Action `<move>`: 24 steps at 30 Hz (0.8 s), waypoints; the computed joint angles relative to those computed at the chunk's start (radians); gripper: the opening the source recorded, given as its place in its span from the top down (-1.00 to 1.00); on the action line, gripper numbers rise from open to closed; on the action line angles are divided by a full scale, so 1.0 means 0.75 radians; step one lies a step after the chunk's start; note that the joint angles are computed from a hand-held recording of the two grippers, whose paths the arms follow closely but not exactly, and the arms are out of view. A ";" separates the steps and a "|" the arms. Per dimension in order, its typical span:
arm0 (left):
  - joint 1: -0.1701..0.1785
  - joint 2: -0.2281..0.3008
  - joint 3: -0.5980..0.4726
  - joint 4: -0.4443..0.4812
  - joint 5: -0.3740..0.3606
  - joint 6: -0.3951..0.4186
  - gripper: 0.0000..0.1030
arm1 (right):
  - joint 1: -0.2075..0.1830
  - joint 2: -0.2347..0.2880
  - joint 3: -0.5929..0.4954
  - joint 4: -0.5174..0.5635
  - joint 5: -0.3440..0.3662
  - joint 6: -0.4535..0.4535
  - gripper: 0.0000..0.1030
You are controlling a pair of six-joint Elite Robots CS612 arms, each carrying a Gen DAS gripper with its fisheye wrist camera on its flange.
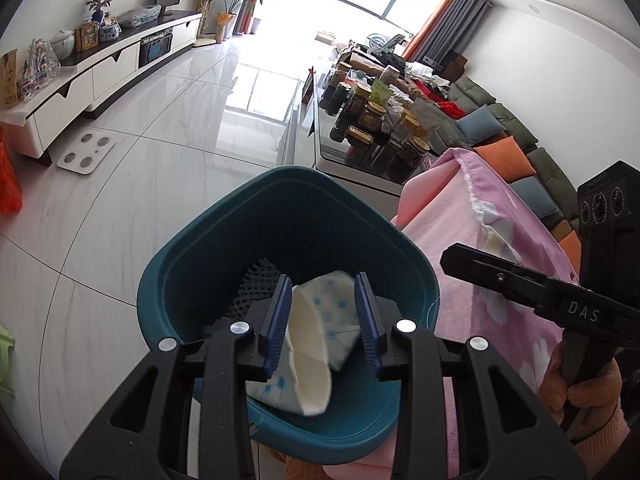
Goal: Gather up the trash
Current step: 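Carry the paper cups to the teal wastebasket and open both grippers, then grasp the orange peel with the left gripper while the right grasps the white tissue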
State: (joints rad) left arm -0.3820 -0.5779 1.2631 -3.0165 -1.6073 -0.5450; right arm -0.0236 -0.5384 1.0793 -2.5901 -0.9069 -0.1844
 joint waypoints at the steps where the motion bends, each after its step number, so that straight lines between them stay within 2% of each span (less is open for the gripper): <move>1: 0.000 0.004 -0.003 0.002 0.000 -0.006 0.37 | -0.001 -0.003 0.006 -0.007 0.001 -0.003 0.43; 5: -0.005 0.006 -0.005 -0.008 0.018 -0.003 0.34 | -0.016 -0.020 0.037 -0.032 0.024 -0.012 0.43; 7: -0.015 -0.012 0.023 -0.043 0.041 0.015 0.19 | -0.027 -0.041 0.074 -0.074 0.041 -0.019 0.40; 13: -0.064 -0.057 0.086 -0.195 0.072 0.116 0.03 | -0.070 -0.132 0.234 -0.252 0.091 -0.050 0.19; 16: -0.093 -0.070 0.102 -0.258 0.040 0.185 0.01 | -0.100 -0.179 0.322 -0.358 0.095 -0.050 0.14; 18: -0.111 -0.072 0.099 -0.283 -0.016 0.222 -0.01 | -0.125 -0.206 0.377 -0.432 0.092 -0.031 0.11; 24: -0.174 -0.042 0.020 -0.241 -0.157 0.342 -0.03 | -0.209 -0.267 0.522 -0.633 0.036 0.096 0.09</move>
State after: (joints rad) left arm -0.5124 -0.6093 1.2777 -3.1974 -1.7253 -0.2882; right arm -0.1803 -0.7389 1.4708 -3.0649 -0.8798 -0.1122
